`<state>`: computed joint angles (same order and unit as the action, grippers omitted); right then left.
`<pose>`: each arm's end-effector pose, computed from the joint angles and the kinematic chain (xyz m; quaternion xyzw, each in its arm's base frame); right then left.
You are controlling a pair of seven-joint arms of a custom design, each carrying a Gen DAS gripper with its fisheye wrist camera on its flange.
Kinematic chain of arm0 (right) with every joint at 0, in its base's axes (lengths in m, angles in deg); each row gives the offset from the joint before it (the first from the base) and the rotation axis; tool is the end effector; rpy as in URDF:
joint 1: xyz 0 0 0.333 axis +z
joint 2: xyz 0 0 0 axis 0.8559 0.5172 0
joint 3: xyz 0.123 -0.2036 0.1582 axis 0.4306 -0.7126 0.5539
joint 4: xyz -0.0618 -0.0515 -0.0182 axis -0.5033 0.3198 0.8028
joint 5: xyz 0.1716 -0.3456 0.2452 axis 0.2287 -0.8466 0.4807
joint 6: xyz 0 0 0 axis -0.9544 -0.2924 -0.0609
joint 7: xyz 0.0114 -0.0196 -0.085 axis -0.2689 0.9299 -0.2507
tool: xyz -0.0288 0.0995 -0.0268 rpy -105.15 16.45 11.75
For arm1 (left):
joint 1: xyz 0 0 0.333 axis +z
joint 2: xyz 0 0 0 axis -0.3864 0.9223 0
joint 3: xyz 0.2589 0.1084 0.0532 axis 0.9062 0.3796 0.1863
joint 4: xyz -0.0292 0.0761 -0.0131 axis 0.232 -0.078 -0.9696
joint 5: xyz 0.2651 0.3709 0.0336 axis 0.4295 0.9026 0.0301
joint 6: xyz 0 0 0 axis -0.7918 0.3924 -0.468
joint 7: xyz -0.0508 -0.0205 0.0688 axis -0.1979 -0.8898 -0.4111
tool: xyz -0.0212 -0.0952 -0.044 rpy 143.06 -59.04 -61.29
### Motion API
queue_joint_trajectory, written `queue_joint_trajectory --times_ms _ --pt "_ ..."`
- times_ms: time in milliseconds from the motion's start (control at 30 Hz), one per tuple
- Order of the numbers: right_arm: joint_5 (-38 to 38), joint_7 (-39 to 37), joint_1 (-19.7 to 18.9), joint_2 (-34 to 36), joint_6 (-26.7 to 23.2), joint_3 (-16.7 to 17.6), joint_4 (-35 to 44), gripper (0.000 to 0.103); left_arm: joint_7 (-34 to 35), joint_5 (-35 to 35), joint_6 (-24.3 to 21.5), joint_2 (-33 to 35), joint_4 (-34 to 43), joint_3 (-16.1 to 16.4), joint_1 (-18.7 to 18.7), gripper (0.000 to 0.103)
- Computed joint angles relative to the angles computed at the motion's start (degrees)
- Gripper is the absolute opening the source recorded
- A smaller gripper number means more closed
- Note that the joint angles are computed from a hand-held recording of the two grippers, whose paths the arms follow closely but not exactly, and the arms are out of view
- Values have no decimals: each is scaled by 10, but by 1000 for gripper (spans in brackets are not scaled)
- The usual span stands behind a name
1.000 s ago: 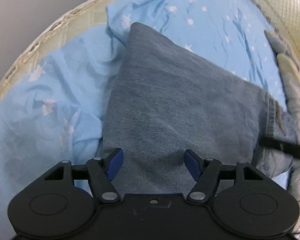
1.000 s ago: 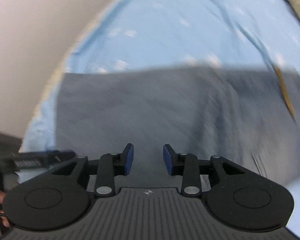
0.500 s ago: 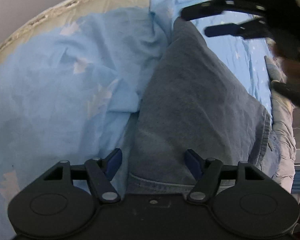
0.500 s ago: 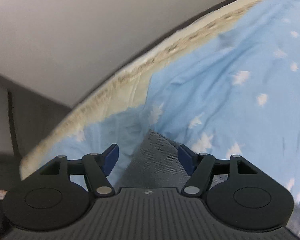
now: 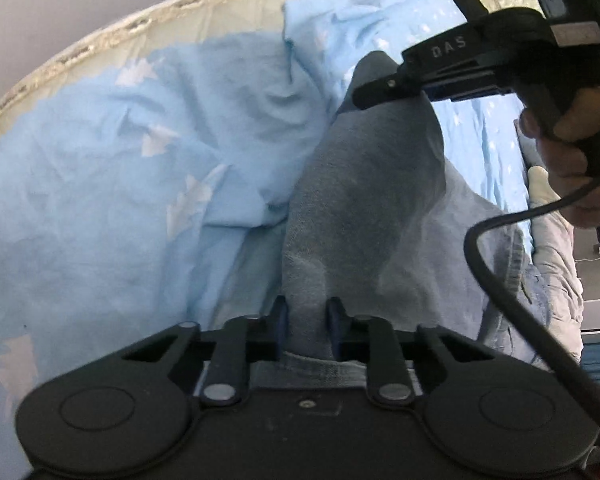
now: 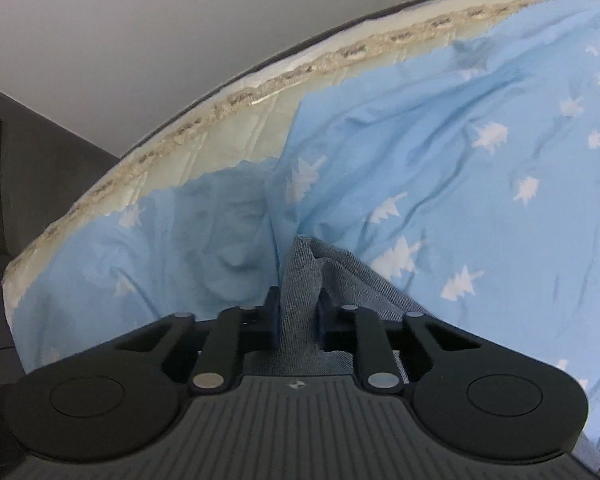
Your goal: Fold clothes
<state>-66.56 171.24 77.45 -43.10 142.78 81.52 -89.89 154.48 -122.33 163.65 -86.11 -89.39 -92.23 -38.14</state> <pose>0.6223 0.2954 0.3688 -0.7691 0.6307 -0.0058 0.1032 0.5099 -0.2640 0.3513 0.6185 -0.7257 0.2579 0.1561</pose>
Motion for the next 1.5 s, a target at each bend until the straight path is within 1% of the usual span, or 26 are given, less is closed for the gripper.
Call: queue_joint_trajectory --times_ms 133,267,367,467,533,633,667,800,867,933,1033,1100,1200,1267,1333,1500 --pt "5 16 -3 -51 16 -4 -40 13 -2 4 -4 -28 -3 0 -6 11" --pt "7 30 -5 -120 36 -10 -100 12 12 -3 -9 -64 -8 5 -16 10" --pt "12 36 -8 -179 48 -20 -145 12 13 -14 -8 -85 -4 4 -31 9" --pt "7 24 -12 -244 54 -32 -190 11 35 -41 2 -102 5 1 -55 9" --pt "5 10 -15 -295 57 -43 -224 11 33 -49 15 -112 10 -7 -72 9" --pt "2 -12 -22 -376 58 -62 -280 10 24 -55 48 -116 23 -24 -100 9" --pt "-1 -20 -26 -405 59 -69 -300 10 14 -48 64 -113 31 -34 -110 9" --pt "-3 -61 -41 -523 53 -104 -378 10 -64 7 107 -96 63 -73 -140 9" --pt "-6 -87 -50 -573 50 -121 -409 9 -104 45 125 -78 89 -93 -155 9" --pt "-9 -118 -63 -619 44 -141 -436 9 -154 97 147 -46 121 -115 -167 9" --pt "-13 -154 -93 -677 31 -168 -469 9 -238 181 169 16 179 -139 -182 9" --pt "-15 -176 -117 -709 21 -185 -486 8 -295 248 176 65 226 -150 -197 9" --pt "-17 -210 -155 -739 6 -211 -503 8 -356 323 170 140 300 -149 -230 9" --pt "-17 -234 -180 -750 -2 -227 -511 8 -393 367 159 194 356 -142 -259 9" --pt "-15 -259 -205 -755 -9 -245 -518 8 -416 403 143 243 411 -132 -288 9" --pt "-9 -309 -266 -750 -8 -271 -543 9 -443 468 75 375 561 -102 -360 10"
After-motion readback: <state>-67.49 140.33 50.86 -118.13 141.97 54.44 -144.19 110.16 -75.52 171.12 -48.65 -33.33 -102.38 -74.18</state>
